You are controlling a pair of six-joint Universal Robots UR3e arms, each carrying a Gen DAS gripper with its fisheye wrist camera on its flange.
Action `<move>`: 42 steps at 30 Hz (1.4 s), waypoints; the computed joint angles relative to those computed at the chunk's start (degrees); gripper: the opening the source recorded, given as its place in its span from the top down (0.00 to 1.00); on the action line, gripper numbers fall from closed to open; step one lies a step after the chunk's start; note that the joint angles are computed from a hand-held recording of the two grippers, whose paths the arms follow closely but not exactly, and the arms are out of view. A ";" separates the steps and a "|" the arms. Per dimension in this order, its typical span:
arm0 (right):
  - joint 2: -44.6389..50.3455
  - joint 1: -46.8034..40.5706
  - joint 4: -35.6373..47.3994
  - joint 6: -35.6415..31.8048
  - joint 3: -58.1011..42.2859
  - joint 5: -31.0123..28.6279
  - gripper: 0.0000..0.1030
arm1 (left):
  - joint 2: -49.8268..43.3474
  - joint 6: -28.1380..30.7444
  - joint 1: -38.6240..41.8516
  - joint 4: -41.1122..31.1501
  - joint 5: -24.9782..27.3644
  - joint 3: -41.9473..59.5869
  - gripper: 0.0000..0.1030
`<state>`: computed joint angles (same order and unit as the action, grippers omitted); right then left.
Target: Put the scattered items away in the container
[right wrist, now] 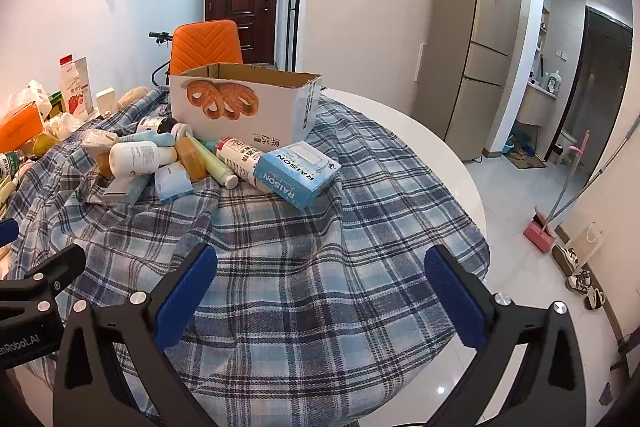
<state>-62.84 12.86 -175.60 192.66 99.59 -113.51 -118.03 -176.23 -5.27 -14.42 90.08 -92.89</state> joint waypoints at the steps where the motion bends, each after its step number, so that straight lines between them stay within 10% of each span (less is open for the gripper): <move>1: 0.02 0.04 0.03 -0.05 -0.02 -0.04 0.00 | -0.04 0.01 -0.03 0.11 0.07 -0.04 0.00; 33: 2.71 -0.87 3.69 -4.48 -6.03 2.19 0.00 | -1.78 1.53 -0.34 0.22 0.07 1.94 0.00; 42: 8.00 -7.69 19.99 -13.74 -25.16 16.39 0.00 | -12.45 5.73 2.83 -23.84 -8.02 30.02 0.00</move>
